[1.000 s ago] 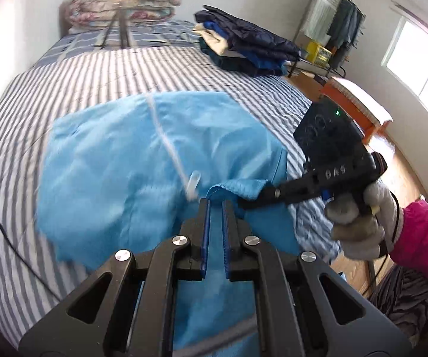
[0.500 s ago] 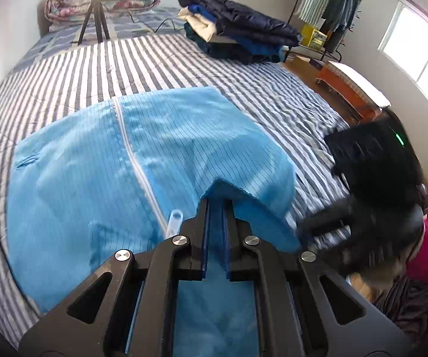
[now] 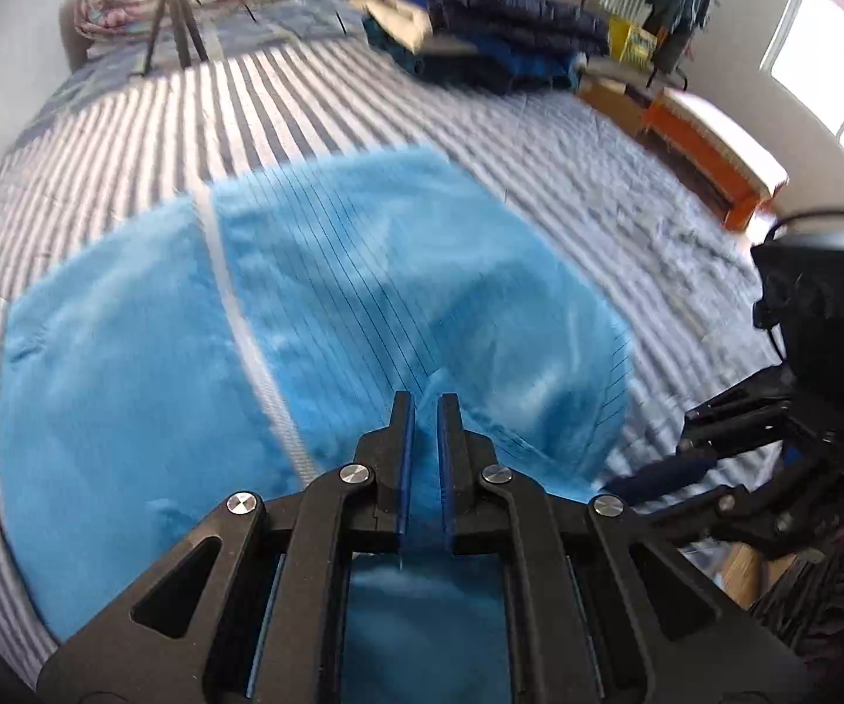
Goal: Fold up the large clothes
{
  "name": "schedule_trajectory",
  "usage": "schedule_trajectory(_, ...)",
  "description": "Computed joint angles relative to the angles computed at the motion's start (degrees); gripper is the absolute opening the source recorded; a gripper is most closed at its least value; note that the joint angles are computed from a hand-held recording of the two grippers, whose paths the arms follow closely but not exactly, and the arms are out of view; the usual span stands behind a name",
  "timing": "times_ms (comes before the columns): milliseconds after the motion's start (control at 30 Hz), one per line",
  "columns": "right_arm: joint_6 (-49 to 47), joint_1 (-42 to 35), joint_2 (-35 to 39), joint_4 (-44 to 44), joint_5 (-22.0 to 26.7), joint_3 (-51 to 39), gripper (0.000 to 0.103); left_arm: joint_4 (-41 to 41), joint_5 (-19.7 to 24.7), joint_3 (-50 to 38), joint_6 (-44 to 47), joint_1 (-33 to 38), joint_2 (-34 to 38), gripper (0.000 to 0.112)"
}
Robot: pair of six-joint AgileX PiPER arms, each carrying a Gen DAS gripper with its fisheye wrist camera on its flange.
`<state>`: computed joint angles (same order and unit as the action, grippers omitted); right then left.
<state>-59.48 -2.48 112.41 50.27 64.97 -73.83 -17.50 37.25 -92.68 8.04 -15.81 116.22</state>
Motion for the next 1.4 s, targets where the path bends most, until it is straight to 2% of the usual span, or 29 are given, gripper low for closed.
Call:
schedule_trajectory(67, -1.20, -0.53, -4.03, 0.51, -1.35, 3.26, 0.025, -2.26, -1.38, 4.08, 1.70, 1.19, -4.41, 0.005)
schedule_trajectory(167, -2.65, -0.73, -8.09, 1.23, -2.15, 5.53, 0.033, -4.72, -2.46, 9.28, 3.09, 3.08, -9.74, 0.006)
schedule_trajectory(200, -2.71, -0.68, -8.39, 1.39, -2.07, 5.53, 0.038, -5.96, -2.68, 11.67, 3.56, 4.02, -11.82, 0.017)
schedule_trajectory(267, -1.86, -0.99, -8.91, 0.50, -2.59, 5.26, 0.039, -8.64, -4.15, 17.93, 5.36, 6.09, -16.68, 0.036)
schedule_trajectory(300, -1.53, -1.05, -8.81, 0.31, -2.12, 4.78, 0.039, -9.41, -4.00, 19.66, 6.11, 6.80, -18.13, 0.037)
schedule_trajectory(333, 0.11, 0.12, -9.49, -0.85, -3.13, 5.34, 0.039, -9.63, -3.68, 22.28, 6.12, 7.60, -20.11, 0.037)
schedule_trajectory(433, 8.79, 7.78, -10.84, -4.94, -12.67, 7.85, 0.039, -9.95, -3.59, 30.07, 5.01, 9.33, -25.41, 0.037)
schedule_trajectory(467, 11.97, 8.09, -11.03, -6.35, -13.91, 8.16, 0.039, -10.66, -3.56, 32.61, 5.08, 10.12, -26.78, 0.037)
schedule_trajectory(533, 18.71, 8.60, -10.63, -7.16, -13.63, 8.81, 0.042, -14.66, -3.45, 37.48, 6.18, 12.72, -28.81, 0.037)
schedule_trajectory(667, 24.26, 8.76, -9.09, -6.47, -12.85, 9.89, 0.042, -23.91, 0.25, 40.55, 10.93, 17.21, -27.18, 0.037)
schedule_trajectory(867, 28.38, 8.51, -5.69, -4.47, -12.81, 10.58, 0.042, -21.30, 0.33, 40.66, 8.03, 13.52, -25.36, 0.037)
schedule_trajectory(933, 27.96, 8.33, -4.73, -2.89, -12.79, 10.70, 0.041, -20.84, 0.09, 40.16, 7.30, 12.91, -24.32, 0.027)
schedule_trajectory(967, 27.68, 8.07, -5.19, -2.80, -12.67, 11.28, 0.041, -21.10, 0.05, 39.96, 7.31, 12.98, -23.83, 0.013)
schedule_trajectory(1000, 27.78, 8.45, -4.95, -2.70, -13.06, 11.13, 0.041, -21.47, 0.00, 39.83, 7.55, 13.17, -23.34, 0.006)
schedule_trajectory(1067, 26.54, 9.28, -4.24, -2.16, -13.12, 10.58, 0.027, -22.98, -0.71, 40.11, 8.95, 13.76, -23.25, 0.002)
schedule_trajectory(1100, 25.75, 9.08, -4.49, -3.00, -12.75, 10.14, 0.013, -22.68, -1.52, 40.40, 8.70, 13.82, -23.95, 0.001)
schedule_trajectory(1133, 25.57, 10.09, -5.37, -4.00, -14.05, 10.23, 0.005, -22.87, -2.12, 40.71, 8.93, 14.05, -24.84, 0.000)
schedule_trajectory(1233, 24.48, 12.76, -10.38, -7.11, -18.37, 12.03, 0.000, -23.00, -4.06, 42.17, 9.24, 14.86, -28.48, 0.000)
schedule_trajectory(1333, 23.42, 16.68, -16.29, -11.94, -25.94, 15.30, 0.000, -24.11, -4.88, 43.88, 10.96, 15.72, -31.29, 0.000)
schedule_trajectory(1400, 26.66, 20.61, -18.73, -18.81, -31.73, 17.49, 0.000, -22.36, -5.49, 44.27, 10.06, 15.10, -31.25, 0.000)
